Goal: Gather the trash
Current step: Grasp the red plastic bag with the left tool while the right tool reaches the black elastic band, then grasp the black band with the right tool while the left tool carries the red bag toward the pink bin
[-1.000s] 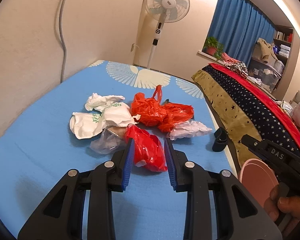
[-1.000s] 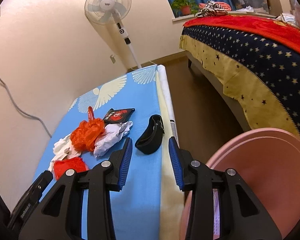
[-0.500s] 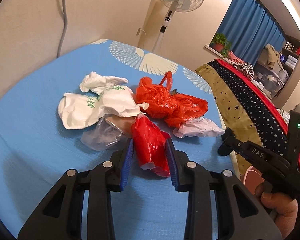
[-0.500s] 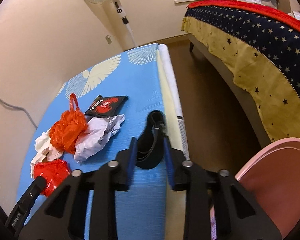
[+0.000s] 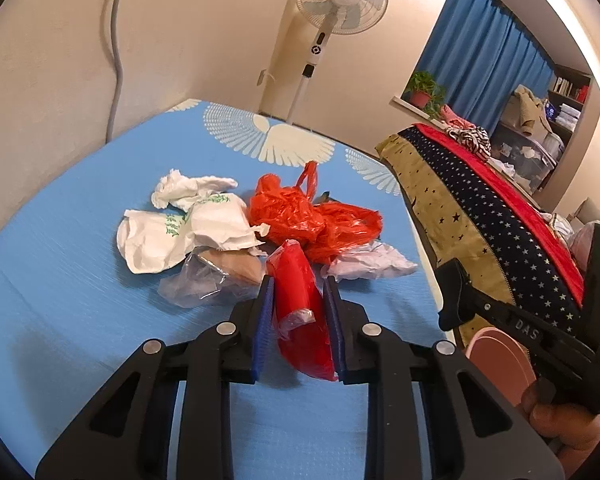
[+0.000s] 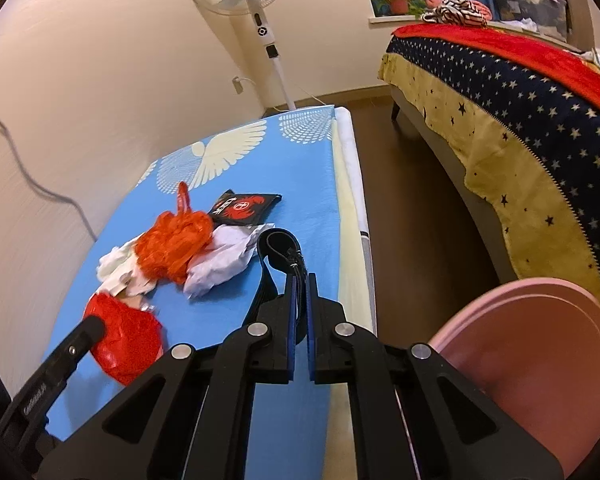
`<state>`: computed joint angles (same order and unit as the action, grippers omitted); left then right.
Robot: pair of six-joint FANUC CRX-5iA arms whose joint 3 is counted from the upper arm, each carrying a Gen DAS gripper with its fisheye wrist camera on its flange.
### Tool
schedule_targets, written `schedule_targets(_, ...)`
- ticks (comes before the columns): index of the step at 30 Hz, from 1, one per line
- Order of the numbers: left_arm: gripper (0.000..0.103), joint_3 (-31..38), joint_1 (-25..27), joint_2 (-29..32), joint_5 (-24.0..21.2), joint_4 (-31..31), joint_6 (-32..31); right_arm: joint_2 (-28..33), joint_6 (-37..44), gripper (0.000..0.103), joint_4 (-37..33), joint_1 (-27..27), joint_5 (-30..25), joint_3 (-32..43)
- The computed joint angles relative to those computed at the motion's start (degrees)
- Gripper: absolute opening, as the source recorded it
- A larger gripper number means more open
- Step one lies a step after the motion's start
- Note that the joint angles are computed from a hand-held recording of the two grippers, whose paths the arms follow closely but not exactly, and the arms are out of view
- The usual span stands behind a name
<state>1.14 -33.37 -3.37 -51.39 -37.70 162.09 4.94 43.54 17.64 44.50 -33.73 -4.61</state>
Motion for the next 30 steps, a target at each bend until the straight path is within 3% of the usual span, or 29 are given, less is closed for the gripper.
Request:
schedule_targets(7, 0.024, 0.04, -2.55, -1.75, -1.22, -1.50, -0.30, -5.33, -1.68, 0.004, 3.19, 2.04, -0.48, -5.16)
schedule_targets(30, 0.024, 3.87, -15.84, -2.93, -9.81, -10.46, 1.49, -23.08, -18.34, 0.004, 18.77, 8.07, -1.52, -19.96)
